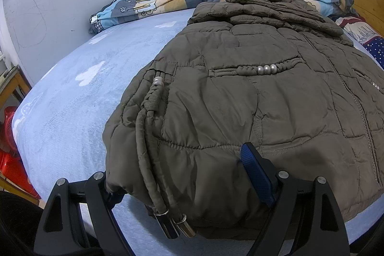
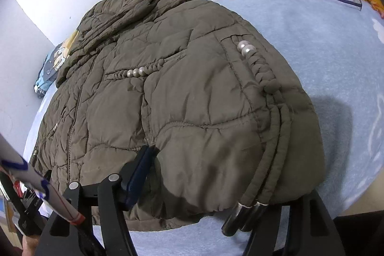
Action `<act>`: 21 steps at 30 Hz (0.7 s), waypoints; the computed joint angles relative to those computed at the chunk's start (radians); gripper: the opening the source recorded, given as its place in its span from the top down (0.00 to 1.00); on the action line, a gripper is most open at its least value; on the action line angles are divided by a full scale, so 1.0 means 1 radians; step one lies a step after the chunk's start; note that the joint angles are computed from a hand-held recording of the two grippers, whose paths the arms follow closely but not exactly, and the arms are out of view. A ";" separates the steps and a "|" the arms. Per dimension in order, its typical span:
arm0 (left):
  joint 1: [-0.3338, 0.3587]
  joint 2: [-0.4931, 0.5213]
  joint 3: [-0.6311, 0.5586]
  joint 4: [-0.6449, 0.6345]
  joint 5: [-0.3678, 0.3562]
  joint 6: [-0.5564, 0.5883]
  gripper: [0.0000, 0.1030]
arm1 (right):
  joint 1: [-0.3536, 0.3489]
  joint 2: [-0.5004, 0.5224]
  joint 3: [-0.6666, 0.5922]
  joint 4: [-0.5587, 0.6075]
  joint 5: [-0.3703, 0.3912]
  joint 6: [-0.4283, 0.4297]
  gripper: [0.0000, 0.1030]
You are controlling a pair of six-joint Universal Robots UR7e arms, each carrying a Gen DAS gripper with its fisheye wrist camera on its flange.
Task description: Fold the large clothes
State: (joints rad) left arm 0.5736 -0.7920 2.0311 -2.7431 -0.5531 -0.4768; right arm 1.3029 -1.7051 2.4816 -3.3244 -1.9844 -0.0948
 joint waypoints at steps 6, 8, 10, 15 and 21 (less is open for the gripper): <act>0.000 0.000 -0.001 0.001 0.000 -0.001 0.17 | 0.003 0.003 -0.003 0.003 -0.006 -0.001 0.29; -0.001 0.001 -0.001 0.002 0.001 -0.002 0.17 | 0.004 0.004 -0.004 0.006 -0.008 -0.001 0.28; -0.001 0.000 0.000 0.001 0.001 -0.001 0.17 | 0.006 0.006 -0.006 0.009 -0.010 -0.001 0.26; -0.001 0.000 0.000 0.001 0.000 -0.001 0.17 | 0.007 0.010 -0.009 0.011 -0.010 -0.006 0.25; 0.000 -0.012 -0.001 0.030 -0.018 -0.027 0.17 | 0.007 0.010 -0.008 0.009 -0.006 -0.006 0.24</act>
